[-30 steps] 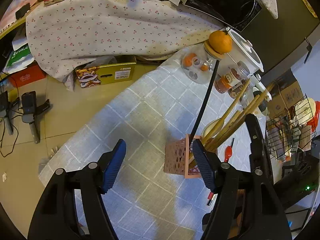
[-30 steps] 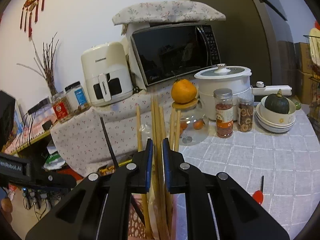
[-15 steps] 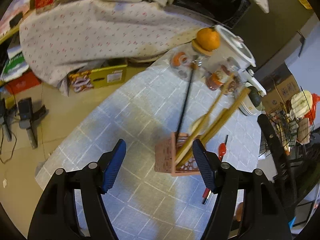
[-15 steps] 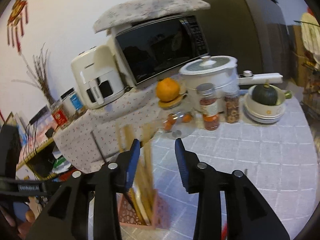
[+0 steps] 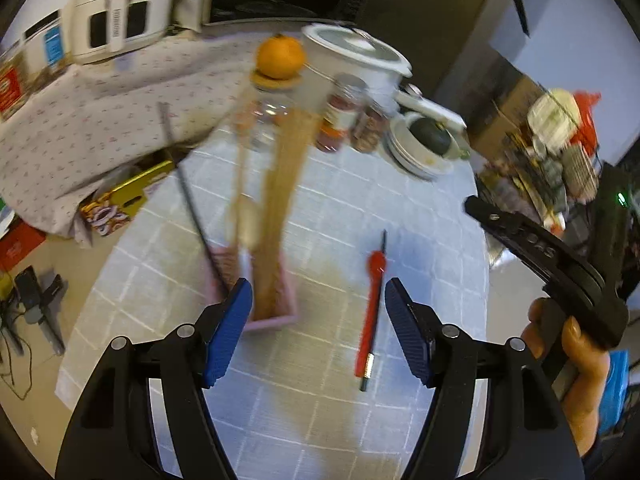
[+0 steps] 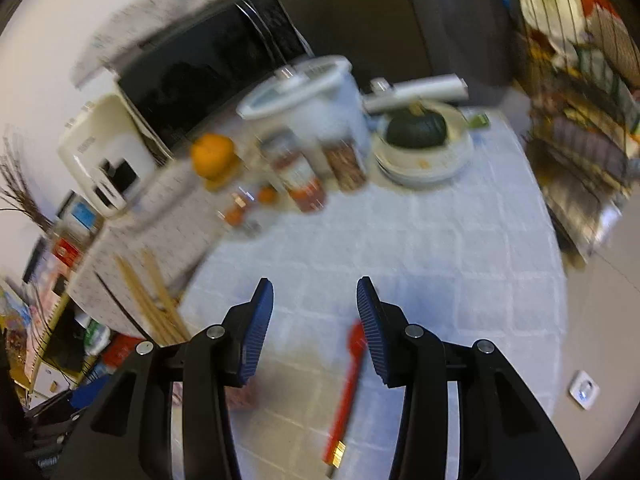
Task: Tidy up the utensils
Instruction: 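Lower the right gripper and grasp the black chopstick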
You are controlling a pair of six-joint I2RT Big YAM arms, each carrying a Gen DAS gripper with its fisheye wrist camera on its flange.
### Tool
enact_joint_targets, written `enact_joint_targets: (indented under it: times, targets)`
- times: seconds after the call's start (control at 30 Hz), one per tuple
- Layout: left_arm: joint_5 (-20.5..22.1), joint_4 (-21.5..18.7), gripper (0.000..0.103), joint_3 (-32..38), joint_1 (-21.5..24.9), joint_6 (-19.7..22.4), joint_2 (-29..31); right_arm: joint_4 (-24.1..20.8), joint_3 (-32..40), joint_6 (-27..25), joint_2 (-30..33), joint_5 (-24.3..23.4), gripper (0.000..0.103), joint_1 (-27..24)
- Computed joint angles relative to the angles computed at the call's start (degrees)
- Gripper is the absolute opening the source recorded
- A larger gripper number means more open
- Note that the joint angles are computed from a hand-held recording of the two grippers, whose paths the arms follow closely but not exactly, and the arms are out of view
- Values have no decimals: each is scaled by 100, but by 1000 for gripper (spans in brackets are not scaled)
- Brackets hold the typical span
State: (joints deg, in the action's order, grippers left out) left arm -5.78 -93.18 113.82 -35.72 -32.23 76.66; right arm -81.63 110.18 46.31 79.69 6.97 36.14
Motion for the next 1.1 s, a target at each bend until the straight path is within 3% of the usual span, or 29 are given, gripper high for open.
enact_joint_targets:
  times: [0.1, 0.23, 0.33, 0.43, 0.63, 0.73, 0.93, 1.1]
  targets:
    - [20, -1, 66, -52, -234, 7, 123, -436, -212, 60, 39, -473, 44, -166]
    - [110, 5, 66, -106, -428, 33, 253, -622, -766, -28, 57, -1011, 44, -254]
    - [195, 15, 66, -101, -430, -67, 314, -548, -1131, -3, 114, -1324, 42, -273]
    - [176, 13, 66, -91, -409, -121, 329, -372, -1326, 19, 193, -1556, 34, -279]
    - [256, -11, 66, -106, -315, -107, 306, -264, -1226, -34, 512, -1695, 23, -226]
    - [298, -21, 66, -122, -277, -93, 290, -328, -1070, -149, 670, -1537, 21, -168]
    - [403, -37, 66, -161, -192, -93, 266, -778, -641, -568, 985, -1230, 9, 8]
    - [403, -40, 66, -143, -215, -119, 258, -712, -891, -566, 757, -1534, 7, -124]
